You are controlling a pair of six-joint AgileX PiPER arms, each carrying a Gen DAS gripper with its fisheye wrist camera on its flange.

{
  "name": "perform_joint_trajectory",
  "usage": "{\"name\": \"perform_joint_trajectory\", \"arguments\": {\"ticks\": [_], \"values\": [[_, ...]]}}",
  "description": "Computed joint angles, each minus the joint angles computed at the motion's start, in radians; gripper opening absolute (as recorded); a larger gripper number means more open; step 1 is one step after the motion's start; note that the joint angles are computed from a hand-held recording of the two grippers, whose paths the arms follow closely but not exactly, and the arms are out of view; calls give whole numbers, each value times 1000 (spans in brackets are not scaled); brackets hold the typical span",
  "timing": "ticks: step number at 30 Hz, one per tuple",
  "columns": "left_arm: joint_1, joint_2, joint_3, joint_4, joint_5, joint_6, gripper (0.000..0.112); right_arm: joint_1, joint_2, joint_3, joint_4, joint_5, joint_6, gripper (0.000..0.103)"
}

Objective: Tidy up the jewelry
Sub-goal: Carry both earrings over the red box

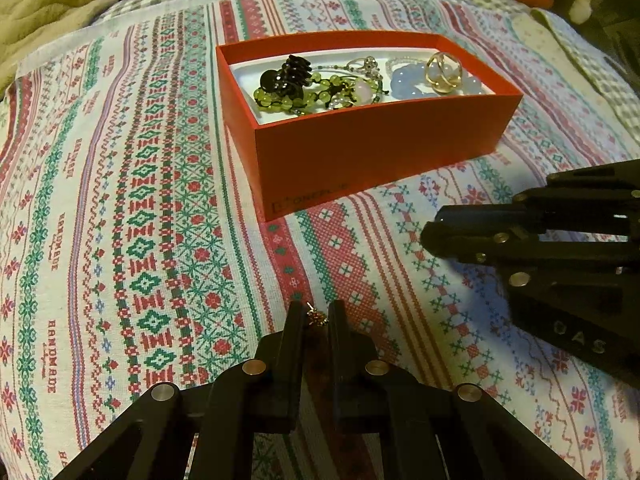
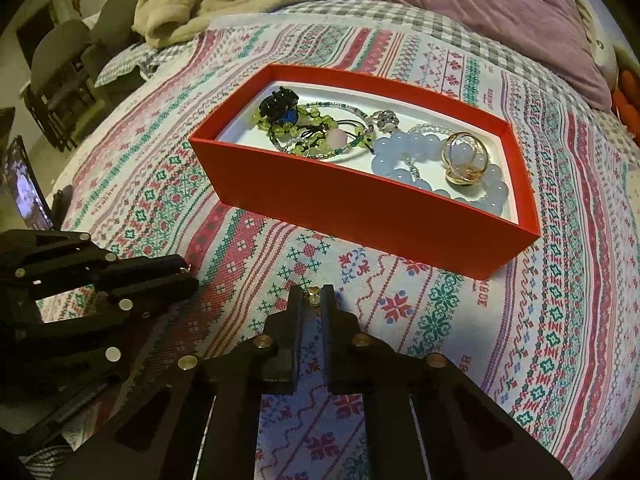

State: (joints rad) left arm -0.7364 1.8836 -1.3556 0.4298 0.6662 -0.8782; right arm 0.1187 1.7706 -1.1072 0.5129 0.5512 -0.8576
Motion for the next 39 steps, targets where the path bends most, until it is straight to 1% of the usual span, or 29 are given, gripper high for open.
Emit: {"name": "perform_joint_trajectory", "arguments": {"ticks": [9, 13, 17, 23, 29, 33, 39], "values": [[1, -19, 5, 0, -4, -3, 6, -52, -72, 37, 65, 57, -75, 9], [-1, -24, -9, 4, -1, -4, 6, -70, -91, 27, 59, 86, -63, 9], [1, -24, -40, -1, 6, -1, 6, -91, -110, 16, 73, 113, -63, 9], [8, -5, -128, -13, 25, 15, 6, -119, -126, -31, 101, 155, -58, 9], [22, 23, -226, -18, 31, 39, 6, -146, -114, -107, 115, 183, -23, 9], [38, 60, -295, -44, 18, 85, 6, -166, -70, -180, 108, 202, 26, 9], [49, 139, -391, -62, 1, 130, 6, -178, -6, -250, 79, 213, 89, 9]]}}
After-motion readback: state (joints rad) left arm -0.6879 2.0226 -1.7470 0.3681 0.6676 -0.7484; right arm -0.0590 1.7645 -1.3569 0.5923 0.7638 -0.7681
